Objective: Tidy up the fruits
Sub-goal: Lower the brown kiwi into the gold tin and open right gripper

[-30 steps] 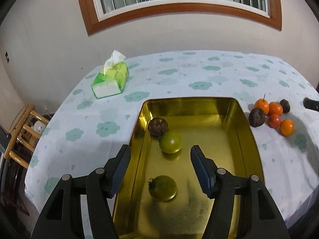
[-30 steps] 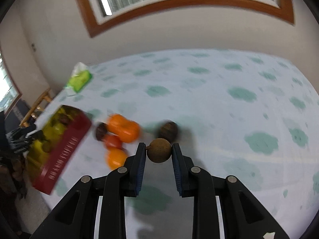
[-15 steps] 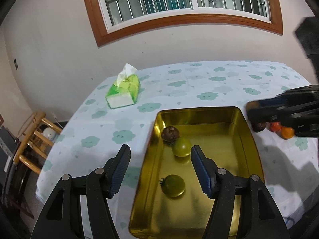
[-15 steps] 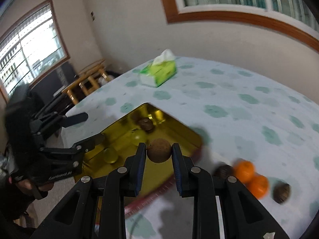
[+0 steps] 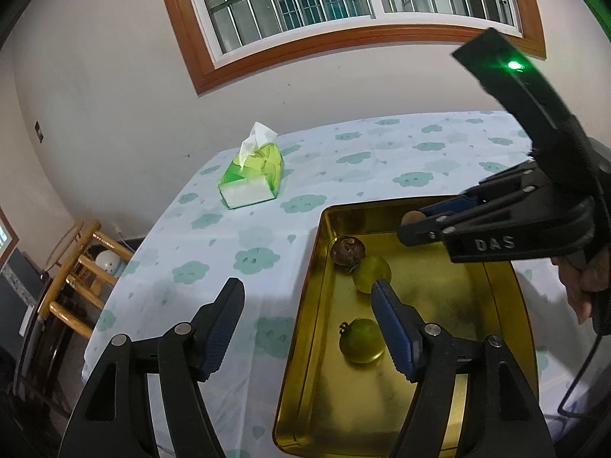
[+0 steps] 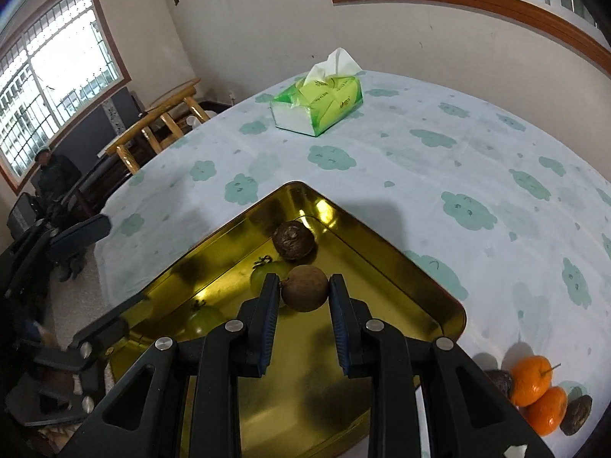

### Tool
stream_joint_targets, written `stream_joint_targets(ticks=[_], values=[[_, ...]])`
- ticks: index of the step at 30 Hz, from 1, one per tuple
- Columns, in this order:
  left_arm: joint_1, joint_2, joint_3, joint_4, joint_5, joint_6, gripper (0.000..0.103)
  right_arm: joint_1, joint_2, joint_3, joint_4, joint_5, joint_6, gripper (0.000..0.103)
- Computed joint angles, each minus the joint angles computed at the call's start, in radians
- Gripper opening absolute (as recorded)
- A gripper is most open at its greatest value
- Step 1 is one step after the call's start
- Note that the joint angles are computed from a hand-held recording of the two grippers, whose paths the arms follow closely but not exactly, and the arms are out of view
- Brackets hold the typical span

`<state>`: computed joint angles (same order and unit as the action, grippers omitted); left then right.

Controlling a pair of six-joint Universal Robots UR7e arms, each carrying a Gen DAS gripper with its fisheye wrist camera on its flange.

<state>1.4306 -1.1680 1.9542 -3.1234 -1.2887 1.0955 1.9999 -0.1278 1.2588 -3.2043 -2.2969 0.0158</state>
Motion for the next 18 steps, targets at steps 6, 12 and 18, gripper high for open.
stream_joint_targets(ticks=[6, 12, 18], values=[[0.004, 0.003, -0.005, 0.008, -0.002, 0.002, 0.071, -0.009, 0.027, -0.062, 0.036, -0.010, 0.011, 0.025], [0.005, -0.003, 0.000, 0.008, 0.004, 0.002, 0.071, -0.019, 0.036, -0.077, -0.031, 0.019, 0.021, 0.032], [0.001, -0.006, 0.011, 0.005, 0.012, 0.015, 0.072, -0.013, 0.011, 0.003, -0.228, 0.070, -0.005, 0.032]])
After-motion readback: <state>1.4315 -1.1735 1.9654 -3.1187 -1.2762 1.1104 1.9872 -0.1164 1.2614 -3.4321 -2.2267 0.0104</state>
